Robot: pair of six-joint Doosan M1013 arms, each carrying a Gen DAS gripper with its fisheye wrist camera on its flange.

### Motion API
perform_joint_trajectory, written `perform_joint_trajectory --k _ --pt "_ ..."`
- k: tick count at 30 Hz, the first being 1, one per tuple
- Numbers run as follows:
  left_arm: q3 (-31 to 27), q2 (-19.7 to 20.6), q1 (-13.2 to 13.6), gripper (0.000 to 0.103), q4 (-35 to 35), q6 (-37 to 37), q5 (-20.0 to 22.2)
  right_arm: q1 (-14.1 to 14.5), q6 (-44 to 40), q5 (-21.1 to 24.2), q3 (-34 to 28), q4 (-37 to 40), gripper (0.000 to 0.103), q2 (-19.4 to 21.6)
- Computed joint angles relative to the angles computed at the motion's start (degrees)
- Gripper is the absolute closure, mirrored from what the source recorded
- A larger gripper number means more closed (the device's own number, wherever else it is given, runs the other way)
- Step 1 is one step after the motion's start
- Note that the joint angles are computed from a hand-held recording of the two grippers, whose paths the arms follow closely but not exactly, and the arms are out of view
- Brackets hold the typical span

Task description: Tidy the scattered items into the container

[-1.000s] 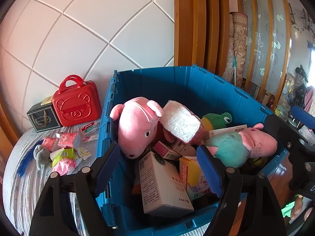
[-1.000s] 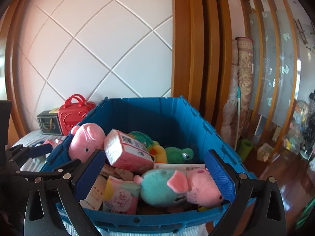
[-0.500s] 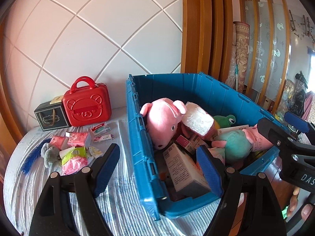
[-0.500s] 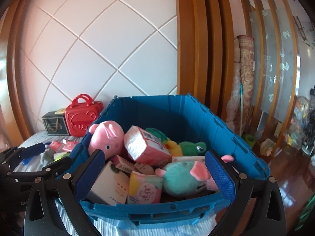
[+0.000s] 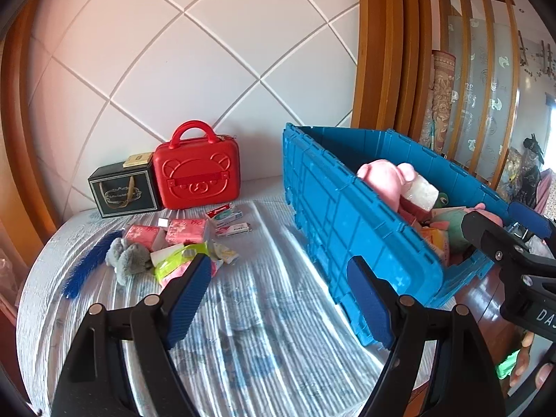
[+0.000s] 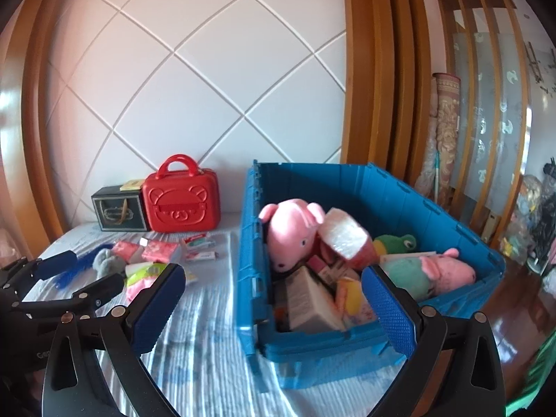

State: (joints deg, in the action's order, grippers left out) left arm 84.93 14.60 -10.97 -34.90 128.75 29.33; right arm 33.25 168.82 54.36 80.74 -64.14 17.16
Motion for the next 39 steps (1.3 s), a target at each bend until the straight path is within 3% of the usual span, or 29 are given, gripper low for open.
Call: perform_joint_trajectory --k 9,15,18,21,27,30,33,39 --pt "-0.8 1.6 5.1 0.023 0.4 -2.1 2.1 2.3 -6.3 0.5 -7.3 5.7 0.0 6.0" --pt "-1.7 3.3 6.7 0.023 0.5 -5.1 -0.2 0.9 -9.7 -5.4 -9.5 7.4 0.0 8.1" --pt "-3.0 4.6 7.1 0.023 6.6 -12.1 -1.3 -1.1 -14.0 -9.1 -11.4 12.7 0.0 9.8" --pt "-4.7 6.3 6.9 0.023 17.8 -24.2 -1.9 -3.2 -20.6 -12.9 -14.0 20.1 0.0 12.2" --pt "-9.6 10.9 6.7 0.023 35.0 -43.7 3.5 -6.8 -33.9 -16.9 -18.7 35.8 0.0 17.2" --pt "-11.1 12.7 6.5 0.023 40.1 -48.4 5.8 -7.9 -38.6 -15.6 -21.5 42.0 0.0 19.8" --pt "-12.8 14.5 6.6 0.023 40.5 -49.1 7.5 -8.5 -42.6 -13.1 -24.1 46.2 0.0 21.9" --pt "-17.2 18.7 6.7 0.023 36.0 -42.0 10.1 -8.9 -41.9 -8.1 -28.8 45.8 0.0 25.3"
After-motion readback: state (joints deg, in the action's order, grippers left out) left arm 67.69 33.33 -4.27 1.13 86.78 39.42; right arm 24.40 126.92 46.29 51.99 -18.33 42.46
